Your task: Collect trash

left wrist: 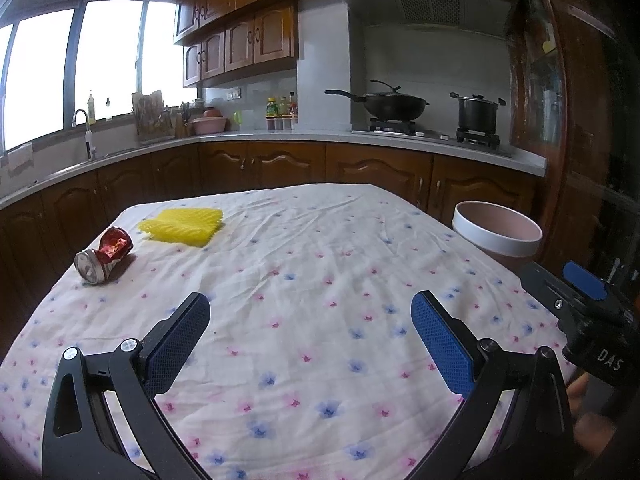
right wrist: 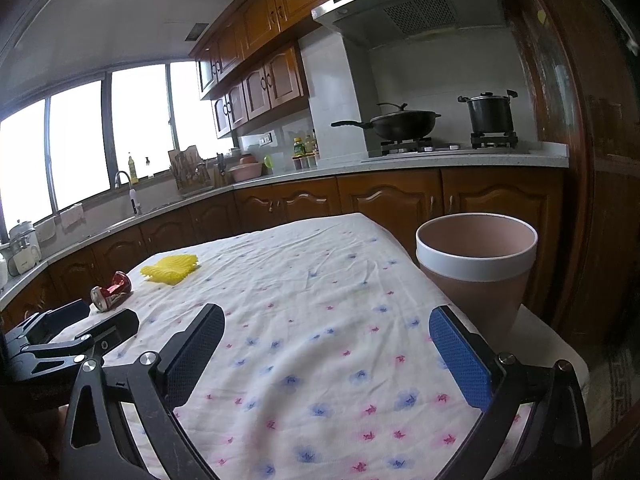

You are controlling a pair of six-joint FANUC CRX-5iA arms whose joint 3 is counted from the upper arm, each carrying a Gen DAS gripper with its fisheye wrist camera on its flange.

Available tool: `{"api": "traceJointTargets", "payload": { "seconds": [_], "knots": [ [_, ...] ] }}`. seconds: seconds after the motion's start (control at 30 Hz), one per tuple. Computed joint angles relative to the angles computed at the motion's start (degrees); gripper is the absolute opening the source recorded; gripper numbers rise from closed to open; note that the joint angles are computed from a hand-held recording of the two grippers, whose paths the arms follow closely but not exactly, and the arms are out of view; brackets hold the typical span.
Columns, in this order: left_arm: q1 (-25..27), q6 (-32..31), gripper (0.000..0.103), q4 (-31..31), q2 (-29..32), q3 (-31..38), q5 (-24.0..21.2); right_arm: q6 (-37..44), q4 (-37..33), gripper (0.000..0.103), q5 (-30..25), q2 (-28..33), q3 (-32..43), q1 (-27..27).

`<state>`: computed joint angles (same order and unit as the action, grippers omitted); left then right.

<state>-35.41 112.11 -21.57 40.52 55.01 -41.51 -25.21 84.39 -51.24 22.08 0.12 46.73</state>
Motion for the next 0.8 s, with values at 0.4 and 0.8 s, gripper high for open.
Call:
{"api": "traceJointTargets", "payload": {
  "seconds": [0.4,0.8],
  "knots": [
    [0.0,-0.2,0.103,0.3,-0.2,-0.3,-0.1,0.1,-0.1,0.103,0.0,0.0,-0.1,0.1],
    [0.0,-0.4,0.103,0.6,0.1,0.2,-0.4,0.4,-0.4,0.103,-0.1,0.0,0.1,0.2]
  ]
}}
